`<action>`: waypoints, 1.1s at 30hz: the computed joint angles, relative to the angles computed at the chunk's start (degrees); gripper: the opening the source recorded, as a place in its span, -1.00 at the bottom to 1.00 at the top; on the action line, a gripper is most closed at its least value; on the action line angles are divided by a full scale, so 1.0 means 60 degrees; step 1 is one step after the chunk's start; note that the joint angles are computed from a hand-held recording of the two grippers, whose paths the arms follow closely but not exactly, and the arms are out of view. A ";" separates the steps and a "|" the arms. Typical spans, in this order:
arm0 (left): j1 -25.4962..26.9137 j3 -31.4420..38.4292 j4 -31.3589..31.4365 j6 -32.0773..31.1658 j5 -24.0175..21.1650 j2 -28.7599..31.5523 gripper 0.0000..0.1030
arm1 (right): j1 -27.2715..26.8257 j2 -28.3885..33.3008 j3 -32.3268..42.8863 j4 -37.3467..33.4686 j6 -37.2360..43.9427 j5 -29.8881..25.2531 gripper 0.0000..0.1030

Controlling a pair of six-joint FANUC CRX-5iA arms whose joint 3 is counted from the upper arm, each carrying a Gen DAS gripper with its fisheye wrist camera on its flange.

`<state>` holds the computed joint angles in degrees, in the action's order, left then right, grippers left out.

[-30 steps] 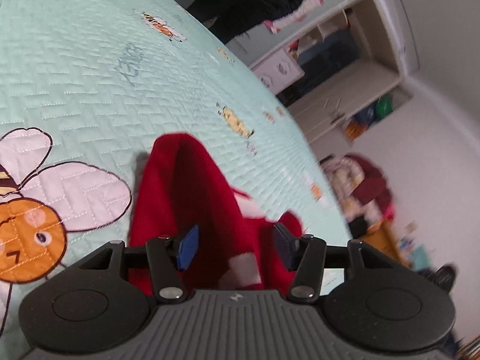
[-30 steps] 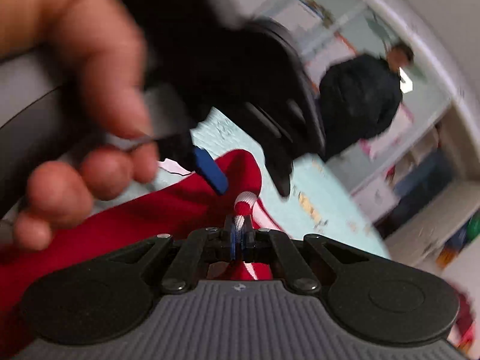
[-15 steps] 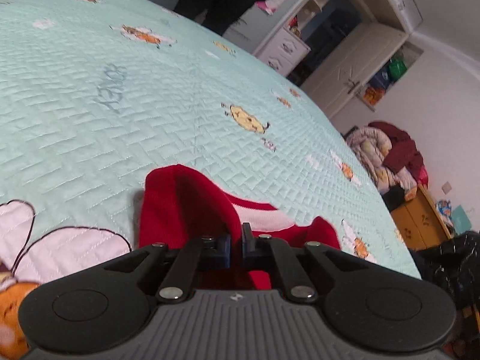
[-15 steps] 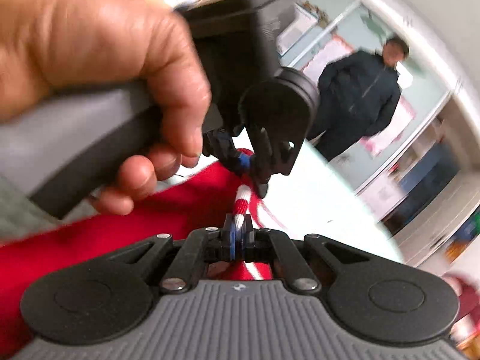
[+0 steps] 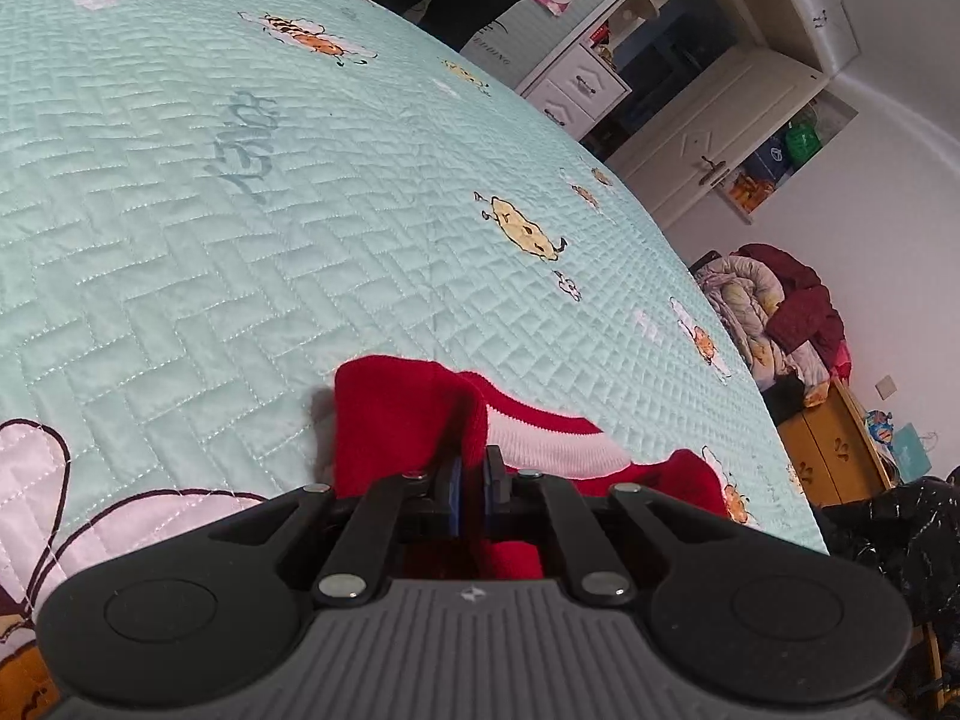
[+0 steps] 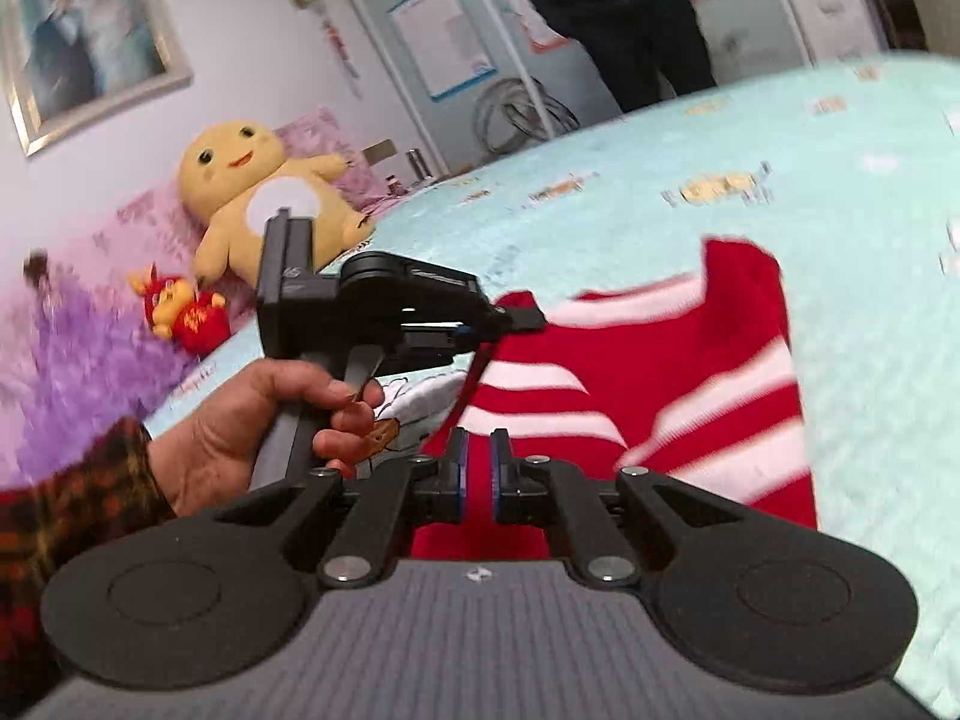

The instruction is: Fold clothes

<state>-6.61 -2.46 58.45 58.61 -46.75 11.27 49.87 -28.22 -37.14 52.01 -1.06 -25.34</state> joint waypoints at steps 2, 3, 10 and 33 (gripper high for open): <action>-0.0030 0.0037 -0.0035 -0.0010 0.0077 0.0039 -0.91 | -0.0193 0.0141 0.0381 -0.1465 0.0541 0.0529 -0.86; -0.0057 0.0102 -0.0104 0.0001 0.0114 0.0087 -0.91 | -0.0209 0.0228 0.0635 -0.2401 0.1078 0.0683 -0.86; -0.0104 0.0301 -0.0059 -0.0159 0.0176 0.0407 -0.82 | -0.0019 0.1995 0.3522 -0.6773 0.5949 -0.1878 -0.69; -0.0614 -0.2574 0.3303 -0.1860 0.0806 -0.1117 -0.89 | 0.0212 0.2017 0.2933 -0.5655 0.5315 -0.1213 -0.71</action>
